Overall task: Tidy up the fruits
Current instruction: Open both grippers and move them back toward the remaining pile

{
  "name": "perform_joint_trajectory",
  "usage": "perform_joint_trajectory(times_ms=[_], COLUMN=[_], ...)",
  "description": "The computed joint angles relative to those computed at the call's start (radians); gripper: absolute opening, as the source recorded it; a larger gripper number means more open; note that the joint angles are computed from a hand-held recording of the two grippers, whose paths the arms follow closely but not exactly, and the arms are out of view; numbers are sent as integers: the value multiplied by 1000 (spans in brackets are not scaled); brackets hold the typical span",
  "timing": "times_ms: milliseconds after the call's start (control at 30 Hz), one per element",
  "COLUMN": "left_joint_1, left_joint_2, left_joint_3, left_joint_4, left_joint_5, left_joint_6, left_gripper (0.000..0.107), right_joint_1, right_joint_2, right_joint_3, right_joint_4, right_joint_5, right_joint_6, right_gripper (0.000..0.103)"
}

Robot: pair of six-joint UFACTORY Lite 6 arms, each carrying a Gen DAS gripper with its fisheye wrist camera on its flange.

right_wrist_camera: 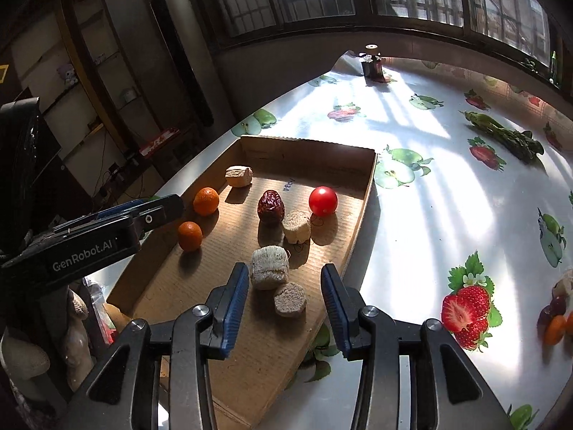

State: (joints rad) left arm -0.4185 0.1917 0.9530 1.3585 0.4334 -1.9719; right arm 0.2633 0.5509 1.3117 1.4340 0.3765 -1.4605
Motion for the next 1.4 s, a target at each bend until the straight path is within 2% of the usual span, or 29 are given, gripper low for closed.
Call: perform_joint_trajectory(times_ms=[33,167,267,400,833,1400], left_joint_1=[-32,-163,-253,-323,-394,-396], left_joint_2=[-8,-10,18,61,116,233], left_joint_3=[-5,8,49,107,189,318], left_joint_4=[-1,-6,-27,-57,-125,-180], left_joint_5=[34,138,223,275,327,302], left_joint_6=[-10,-10,21,62,122,209], left_gripper=[80,81,81,81,81,81], right_joint_1=[-19,-121,-207,-310,-397,-496], right_joint_2=[-39,-170,-225,-255,-305,-227], right_joint_3=[-52,-238,-321,-369,-451,-402], right_joint_4=[70,274,305,270,296,242], right_joint_5=[-4,26,64,116,187,244], right_joint_6=[-60,-227,-243,-209,-284,-256], right_gripper=[55,56,57,58,60,60])
